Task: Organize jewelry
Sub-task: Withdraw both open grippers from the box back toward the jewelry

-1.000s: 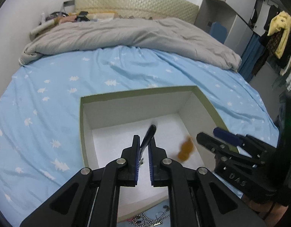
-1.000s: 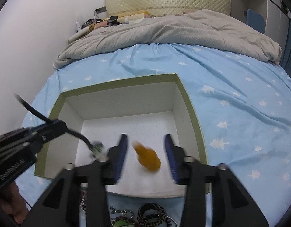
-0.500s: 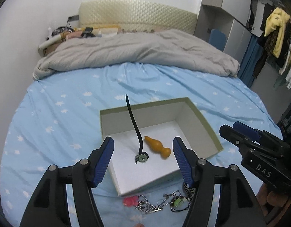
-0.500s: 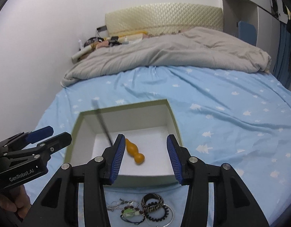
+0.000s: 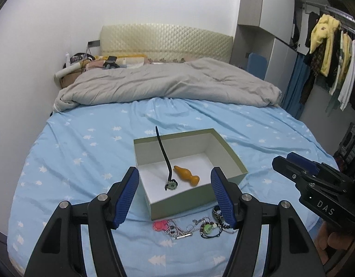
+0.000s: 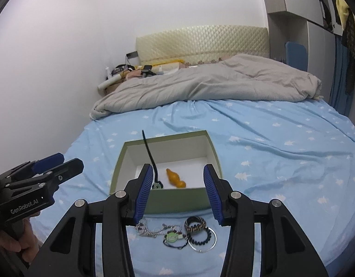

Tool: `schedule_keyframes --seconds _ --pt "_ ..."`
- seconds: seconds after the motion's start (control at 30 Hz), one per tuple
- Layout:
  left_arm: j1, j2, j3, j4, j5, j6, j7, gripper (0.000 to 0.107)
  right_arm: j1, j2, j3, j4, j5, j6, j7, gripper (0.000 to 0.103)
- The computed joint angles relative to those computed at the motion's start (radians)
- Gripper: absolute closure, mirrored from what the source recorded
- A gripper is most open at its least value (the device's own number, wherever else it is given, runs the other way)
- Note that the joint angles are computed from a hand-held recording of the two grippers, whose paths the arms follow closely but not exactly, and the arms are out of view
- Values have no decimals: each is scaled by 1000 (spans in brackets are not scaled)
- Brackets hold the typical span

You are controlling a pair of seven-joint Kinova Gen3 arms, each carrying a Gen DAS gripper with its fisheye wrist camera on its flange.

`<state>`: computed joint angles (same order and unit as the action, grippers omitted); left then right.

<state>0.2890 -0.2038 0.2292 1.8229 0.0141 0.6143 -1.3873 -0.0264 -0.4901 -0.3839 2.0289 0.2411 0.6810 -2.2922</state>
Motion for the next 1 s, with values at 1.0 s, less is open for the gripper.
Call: schedule_keyframes --seconds 1.0 --pt "23 -312 28 439 114 -184 21 42 101 -472 -242 273 -245 20 -1 55"
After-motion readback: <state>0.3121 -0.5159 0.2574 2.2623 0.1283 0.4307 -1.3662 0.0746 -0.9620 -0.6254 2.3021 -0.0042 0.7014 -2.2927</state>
